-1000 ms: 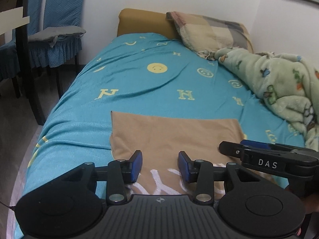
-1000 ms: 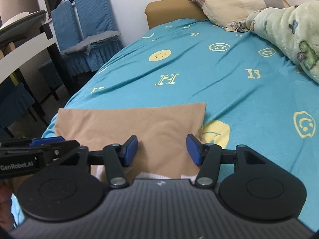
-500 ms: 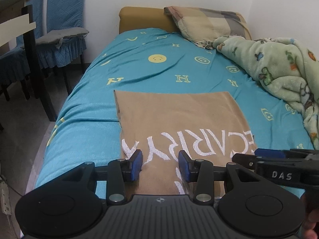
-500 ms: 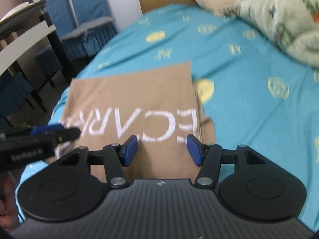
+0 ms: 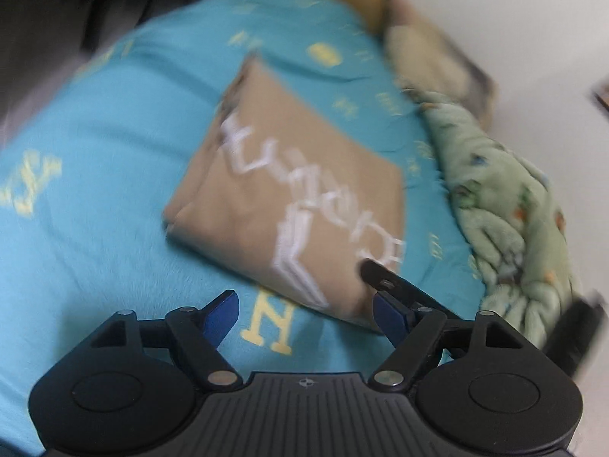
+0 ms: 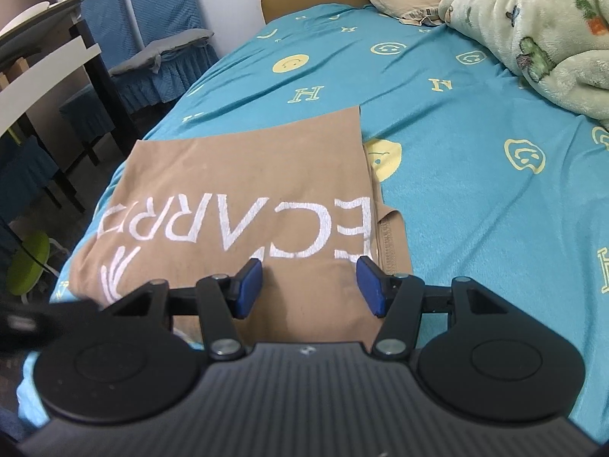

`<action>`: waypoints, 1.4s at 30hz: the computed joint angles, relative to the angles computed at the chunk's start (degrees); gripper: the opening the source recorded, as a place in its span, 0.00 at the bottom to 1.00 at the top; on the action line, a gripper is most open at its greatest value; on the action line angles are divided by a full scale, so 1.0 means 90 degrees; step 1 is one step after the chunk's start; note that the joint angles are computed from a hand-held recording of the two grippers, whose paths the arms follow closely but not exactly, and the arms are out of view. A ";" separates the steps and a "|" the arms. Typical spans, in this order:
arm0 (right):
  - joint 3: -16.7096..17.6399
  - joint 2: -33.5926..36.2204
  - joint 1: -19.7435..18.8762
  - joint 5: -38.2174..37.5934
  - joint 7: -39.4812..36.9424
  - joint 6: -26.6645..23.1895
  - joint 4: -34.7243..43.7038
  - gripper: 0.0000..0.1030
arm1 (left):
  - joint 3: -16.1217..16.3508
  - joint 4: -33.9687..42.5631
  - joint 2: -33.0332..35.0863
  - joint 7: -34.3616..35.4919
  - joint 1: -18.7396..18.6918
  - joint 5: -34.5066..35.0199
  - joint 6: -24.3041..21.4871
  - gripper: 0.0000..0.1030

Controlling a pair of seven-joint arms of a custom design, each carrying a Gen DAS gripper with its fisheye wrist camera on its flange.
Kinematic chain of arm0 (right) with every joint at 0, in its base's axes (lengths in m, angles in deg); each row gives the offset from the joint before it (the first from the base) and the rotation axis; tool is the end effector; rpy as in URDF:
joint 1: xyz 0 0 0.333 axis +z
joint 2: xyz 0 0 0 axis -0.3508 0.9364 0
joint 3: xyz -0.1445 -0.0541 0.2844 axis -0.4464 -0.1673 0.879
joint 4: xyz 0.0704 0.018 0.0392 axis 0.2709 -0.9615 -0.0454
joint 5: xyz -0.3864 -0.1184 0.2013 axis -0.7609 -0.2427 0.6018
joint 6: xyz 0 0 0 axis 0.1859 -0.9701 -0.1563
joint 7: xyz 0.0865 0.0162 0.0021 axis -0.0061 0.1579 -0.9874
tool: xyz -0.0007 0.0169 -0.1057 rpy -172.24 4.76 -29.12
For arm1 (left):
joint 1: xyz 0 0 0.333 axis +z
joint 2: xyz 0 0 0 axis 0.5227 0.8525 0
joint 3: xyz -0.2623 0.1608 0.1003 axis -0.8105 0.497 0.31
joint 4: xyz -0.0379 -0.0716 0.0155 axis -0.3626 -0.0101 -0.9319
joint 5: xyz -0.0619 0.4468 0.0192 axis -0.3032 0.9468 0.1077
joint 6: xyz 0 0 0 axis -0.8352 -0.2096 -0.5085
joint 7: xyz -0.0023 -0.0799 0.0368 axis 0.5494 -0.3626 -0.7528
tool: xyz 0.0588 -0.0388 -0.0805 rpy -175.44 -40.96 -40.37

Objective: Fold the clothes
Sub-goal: 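Grasp the folded T-shirt bundle with the left gripper while the right gripper grasps it too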

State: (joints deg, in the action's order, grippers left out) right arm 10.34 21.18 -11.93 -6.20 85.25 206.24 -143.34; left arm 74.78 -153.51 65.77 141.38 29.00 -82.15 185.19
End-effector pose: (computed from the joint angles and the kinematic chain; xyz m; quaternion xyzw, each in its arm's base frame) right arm 0.6018 0.1553 0.5610 -0.5870 0.7146 -0.2184 0.3117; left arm 0.6183 -0.0850 0.5681 0.7065 -0.5965 0.3719 0.0820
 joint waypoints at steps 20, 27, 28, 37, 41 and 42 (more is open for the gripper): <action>-0.0078 -0.0206 0.0044 0.0455 0.0513 0.0106 -0.0108 0.70 | -0.0017 -0.0285 0.0160 -0.0870 0.0096 -0.1457 0.0930 0.26; -0.1036 -0.0684 0.1330 0.5501 -0.1588 0.0860 -0.0608 0.85 | -0.0024 -0.0264 0.0176 -0.0847 0.0085 -0.1501 0.0973 0.26; -0.1198 -0.0697 0.1545 0.6276 -0.2035 0.0763 -0.0586 0.85 | -0.0024 -0.0271 0.0173 -0.0827 0.0083 -0.1528 0.0986 0.26; -0.1090 -0.0201 0.1368 0.8955 -0.2310 0.0805 -0.0512 0.82 | 0.0018 -0.0346 0.0116 -0.0418 0.0067 -0.2177 0.1110 0.23; -0.0449 -0.0310 0.0754 0.7672 -0.0565 0.1723 -0.0916 0.60 | 0.0026 -0.0372 0.0088 -0.0305 0.0069 -0.2290 0.1166 0.22; -0.0329 -0.0339 0.0597 0.7168 -0.0067 0.1806 -0.1006 0.53 | 0.0019 -0.0373 0.0089 -0.0299 0.0068 -0.2229 0.1183 0.22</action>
